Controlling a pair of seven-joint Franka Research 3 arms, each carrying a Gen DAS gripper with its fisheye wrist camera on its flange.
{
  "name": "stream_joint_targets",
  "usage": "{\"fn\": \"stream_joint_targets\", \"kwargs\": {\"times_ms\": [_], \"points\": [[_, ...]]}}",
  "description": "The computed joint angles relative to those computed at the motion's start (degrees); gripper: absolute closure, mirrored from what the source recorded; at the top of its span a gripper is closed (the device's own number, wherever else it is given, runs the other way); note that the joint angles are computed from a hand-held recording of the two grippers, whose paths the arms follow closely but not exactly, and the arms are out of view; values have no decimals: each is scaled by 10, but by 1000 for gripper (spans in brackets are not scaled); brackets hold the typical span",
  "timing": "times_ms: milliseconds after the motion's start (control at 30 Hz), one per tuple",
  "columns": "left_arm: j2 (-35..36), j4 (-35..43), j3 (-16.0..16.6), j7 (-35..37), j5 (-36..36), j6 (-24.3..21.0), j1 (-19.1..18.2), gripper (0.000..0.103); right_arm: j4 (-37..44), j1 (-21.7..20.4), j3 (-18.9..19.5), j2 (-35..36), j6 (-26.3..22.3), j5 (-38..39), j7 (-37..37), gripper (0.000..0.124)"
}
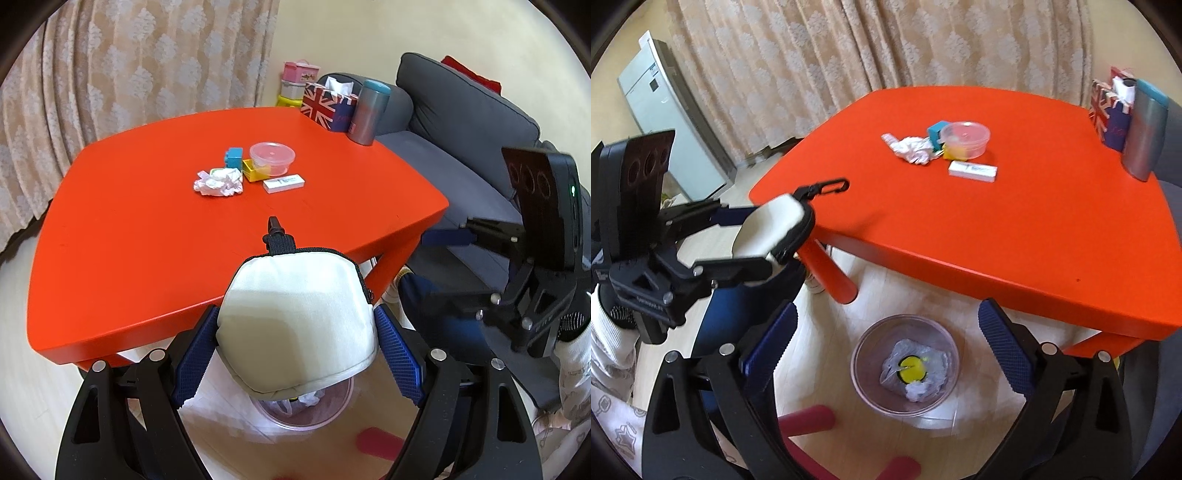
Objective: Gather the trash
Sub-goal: 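Carry the white pouch and tissue over the bin and release them, then move both open grippers back over the table toward the remaining items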
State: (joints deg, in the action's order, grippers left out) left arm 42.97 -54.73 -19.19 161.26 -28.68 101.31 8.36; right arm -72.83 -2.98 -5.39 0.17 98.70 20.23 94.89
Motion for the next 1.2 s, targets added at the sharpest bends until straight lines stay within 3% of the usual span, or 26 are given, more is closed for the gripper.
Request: {"fn": "stream_joint_targets", "kwargs": {"times_ms": [300, 500, 633, 1200], "points": [[-32, -55, 2, 28, 2, 10, 0, 23, -3, -4, -4, -11, 6, -19, 8, 26], [-35, -58, 2, 33, 0, -11, -3, 22, -4, -8, -7, -15, 8, -27, 11, 26], [-33, -59, 0, 31, -13, -12, -4, 8, -9, -11, -9, -19, 12, -32, 15, 26], [-21, -41, 3, 0, -7, 15, -5, 7, -27, -9, -8, -25, 19, -26, 16, 26]]}}
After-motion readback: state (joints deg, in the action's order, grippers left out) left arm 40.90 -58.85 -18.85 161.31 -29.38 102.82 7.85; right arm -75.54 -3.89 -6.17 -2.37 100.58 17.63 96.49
